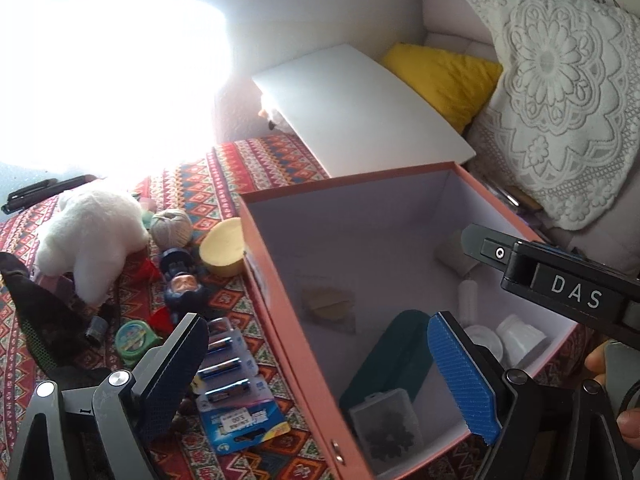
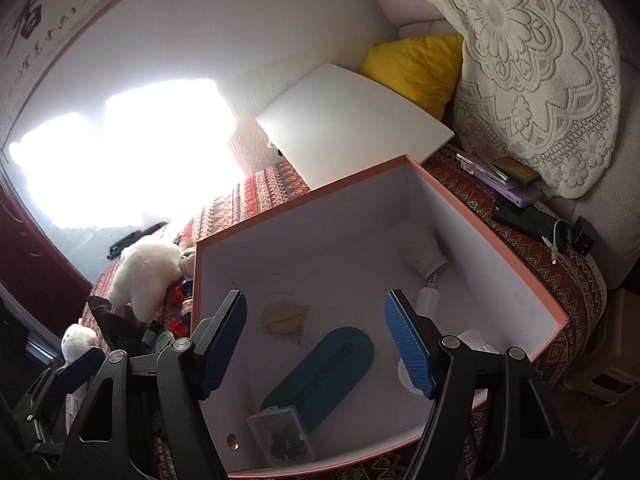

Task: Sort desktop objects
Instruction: 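Withdraw both tools from the orange box back over the bed, then grasp the blue doll figure with the right tool while the left tool reaches toward the green tape measure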

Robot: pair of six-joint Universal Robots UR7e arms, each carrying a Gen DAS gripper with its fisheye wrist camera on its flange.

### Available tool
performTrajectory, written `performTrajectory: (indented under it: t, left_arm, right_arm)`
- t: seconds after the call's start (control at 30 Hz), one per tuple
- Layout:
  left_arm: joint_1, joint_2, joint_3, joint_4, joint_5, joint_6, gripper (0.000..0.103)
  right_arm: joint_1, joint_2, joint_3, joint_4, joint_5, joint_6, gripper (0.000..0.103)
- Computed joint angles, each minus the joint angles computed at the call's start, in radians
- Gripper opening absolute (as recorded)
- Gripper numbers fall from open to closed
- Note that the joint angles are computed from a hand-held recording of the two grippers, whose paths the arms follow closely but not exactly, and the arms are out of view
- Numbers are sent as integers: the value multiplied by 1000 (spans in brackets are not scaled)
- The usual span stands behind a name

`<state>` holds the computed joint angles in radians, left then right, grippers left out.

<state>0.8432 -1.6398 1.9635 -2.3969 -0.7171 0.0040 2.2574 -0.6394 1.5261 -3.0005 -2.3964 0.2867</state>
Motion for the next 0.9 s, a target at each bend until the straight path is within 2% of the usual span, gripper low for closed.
performTrajectory:
  t: [0.27,0.5,0.77,0.9]
  left_arm:
    - [111,-86,-20,9,22,14,96]
    - [267,-134,-69,-16,73,97,96]
    - [456,-116,-154,-41,27,122,97]
    - [500,-99,-164,-37,-18,123,97]
  right_arm:
    - [62,158,-180,103,-32,-7,75]
    - [102,333,-408,207,-6,-67,75]
    - [115,521,-687,406,73,-92,75]
    - [98,589,-792,494,102,-70,75]
